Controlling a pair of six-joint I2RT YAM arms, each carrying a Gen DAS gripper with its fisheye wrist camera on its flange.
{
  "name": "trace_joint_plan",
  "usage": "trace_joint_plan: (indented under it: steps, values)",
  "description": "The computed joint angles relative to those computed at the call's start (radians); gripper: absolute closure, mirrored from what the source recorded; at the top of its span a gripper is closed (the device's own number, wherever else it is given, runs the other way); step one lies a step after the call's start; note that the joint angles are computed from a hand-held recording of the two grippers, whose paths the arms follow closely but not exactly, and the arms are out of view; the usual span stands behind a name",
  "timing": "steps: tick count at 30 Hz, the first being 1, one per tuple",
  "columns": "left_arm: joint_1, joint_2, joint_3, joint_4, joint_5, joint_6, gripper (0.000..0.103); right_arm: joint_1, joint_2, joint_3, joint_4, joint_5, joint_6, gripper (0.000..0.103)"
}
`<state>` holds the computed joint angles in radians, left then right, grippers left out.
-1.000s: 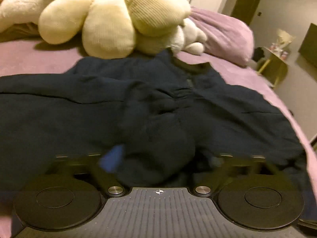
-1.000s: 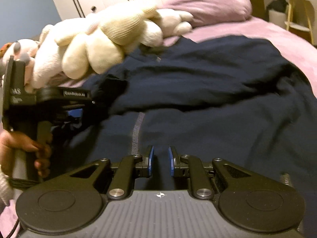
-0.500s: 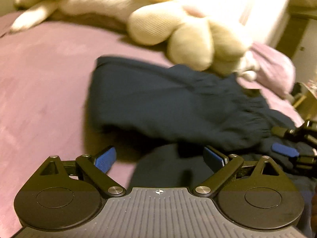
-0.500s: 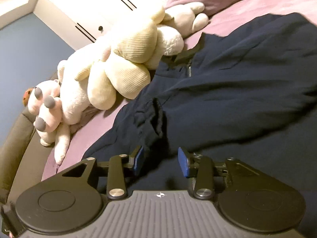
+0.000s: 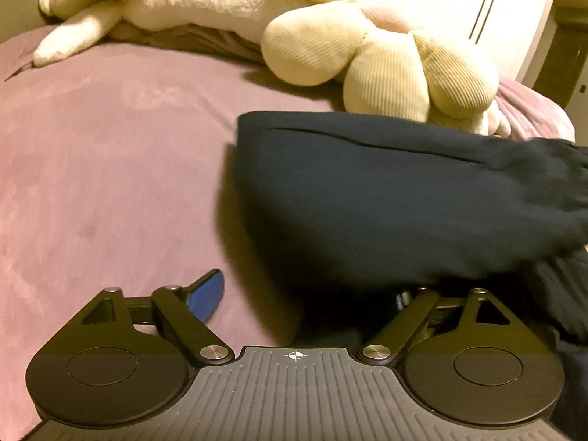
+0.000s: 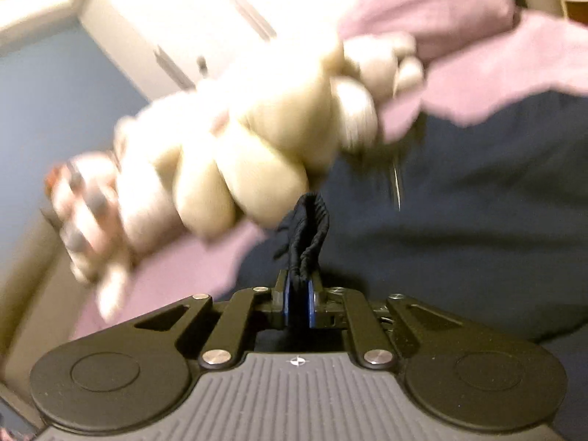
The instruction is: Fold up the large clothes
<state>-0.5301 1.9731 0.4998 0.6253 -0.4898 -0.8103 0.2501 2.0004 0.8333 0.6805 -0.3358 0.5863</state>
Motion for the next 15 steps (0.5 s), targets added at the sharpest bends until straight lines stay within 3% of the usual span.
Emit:
trace_joint_plan:
  steps: [2, 4, 5, 8, 11, 15]
  values:
    - [-0.012, 0.022, 0.037, 0.019, -0.005, 0.040, 0.016, -0.053, -0.057, -0.051, 0.044, -0.004, 0.019, 0.094]
    - [-0.030, 0.043, 0.107, -0.045, -0.034, 0.078, 0.018, -0.104, -0.098, -0.085, 0.050, 0.014, -0.003, 0.095]
    - [-0.033, 0.052, 0.130, -0.059, -0.031, 0.085, 0.022, -0.124, -0.109, -0.099, 0.049, 0.027, -0.021, 0.095]
    - [-0.018, 0.080, 0.184, -0.071, 0.033, 0.069, 0.048, -0.180, -0.113, -0.118, 0.033, 0.064, -0.063, 0.095]
    - [-0.004, 0.127, 0.254, -0.129, 0.055, 0.043, 0.049, -0.208, -0.088, -0.125, 0.028, 0.136, -0.121, 0.095]
    - [-0.001, 0.160, 0.287, -0.158, 0.044, 0.075, 0.054, -0.236, 0.021, -0.042, -0.067, 0.149, -0.188, 0.095]
